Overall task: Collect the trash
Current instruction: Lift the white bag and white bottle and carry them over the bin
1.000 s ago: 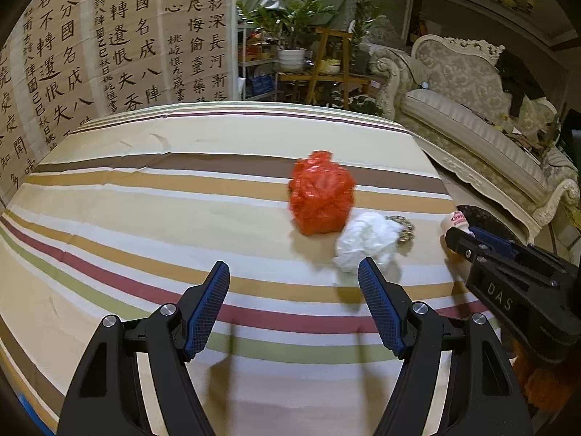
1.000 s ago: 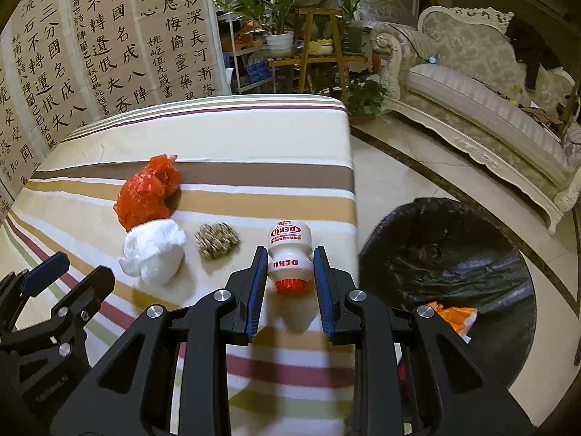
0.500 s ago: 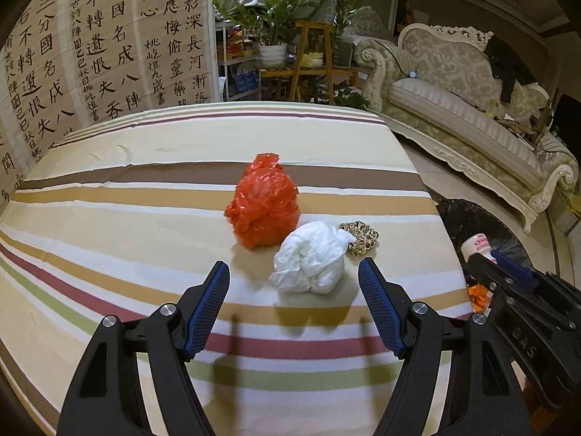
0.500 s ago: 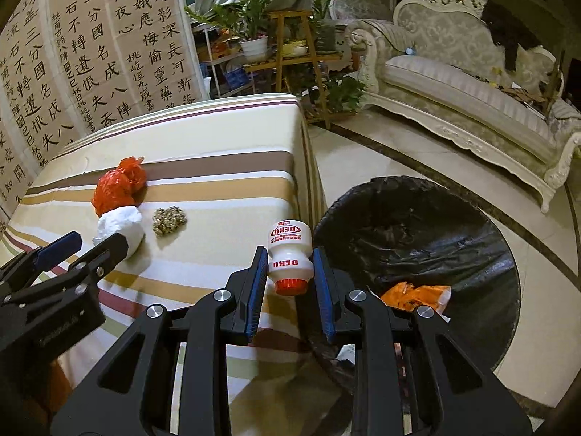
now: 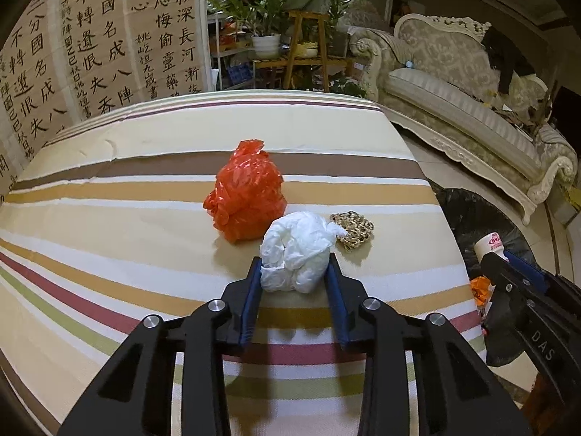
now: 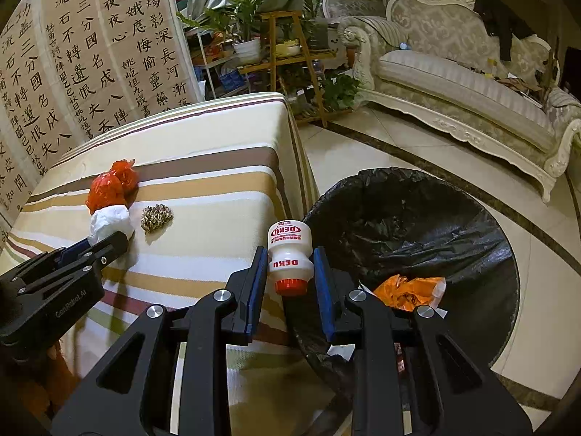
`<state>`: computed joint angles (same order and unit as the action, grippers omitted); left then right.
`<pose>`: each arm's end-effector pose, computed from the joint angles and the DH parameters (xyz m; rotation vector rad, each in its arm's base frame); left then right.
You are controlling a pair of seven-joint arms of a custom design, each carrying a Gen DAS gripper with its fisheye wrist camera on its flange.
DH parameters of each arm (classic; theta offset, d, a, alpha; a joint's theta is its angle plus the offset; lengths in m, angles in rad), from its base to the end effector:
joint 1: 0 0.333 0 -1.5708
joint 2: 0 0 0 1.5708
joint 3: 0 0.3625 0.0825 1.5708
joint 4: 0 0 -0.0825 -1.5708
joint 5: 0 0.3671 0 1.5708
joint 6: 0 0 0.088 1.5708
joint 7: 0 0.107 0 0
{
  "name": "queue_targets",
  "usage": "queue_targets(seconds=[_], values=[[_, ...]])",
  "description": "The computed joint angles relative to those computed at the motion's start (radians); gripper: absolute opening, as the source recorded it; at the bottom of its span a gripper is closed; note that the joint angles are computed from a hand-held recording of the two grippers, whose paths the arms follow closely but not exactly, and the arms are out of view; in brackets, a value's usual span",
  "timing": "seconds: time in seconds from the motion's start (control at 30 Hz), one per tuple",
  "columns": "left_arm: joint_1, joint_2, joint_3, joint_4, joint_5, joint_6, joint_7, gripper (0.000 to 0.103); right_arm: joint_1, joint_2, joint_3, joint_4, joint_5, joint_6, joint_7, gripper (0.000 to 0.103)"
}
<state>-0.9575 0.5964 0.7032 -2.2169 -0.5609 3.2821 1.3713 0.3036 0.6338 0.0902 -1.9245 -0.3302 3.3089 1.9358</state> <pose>0.5808 -0.1329 0.2982 -2.0484 1.4762 -0.5906 0.6238 0.2851 0.2971 -1.9835 1.4060 -0.4090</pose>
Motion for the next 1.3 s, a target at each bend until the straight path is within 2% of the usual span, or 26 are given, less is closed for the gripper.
queue_targets(seconds=[0.17, 0.43, 0.93, 1.3], values=[[-0.063, 0.011, 0.044, -0.02, -0.025, 0.018, 0.014, 0.033, 0.002, -0.004, -0.005, -0.007, 0.002, 0.004, -0.001, 0.025], [-0.139, 0.003, 0.08, -0.048, -0.101, 0.048, 0.074, 0.033, 0.032, -0.042, -0.045, -0.081, 0.012, 0.055, 0.007, 0.025], [-0.208, -0.027, 0.041, -0.057, -0.286, 0.114, 0.256, 0.033, 0.082, -0.12, -0.126, -0.226, 0.075, 0.147, -0.01, 0.025], [-0.236, -0.001, 0.014, 0.01, -0.391, 0.1, 0.373, 0.033, 0.086, -0.15, -0.162, -0.292, 0.149, 0.189, -0.047, 0.025]])
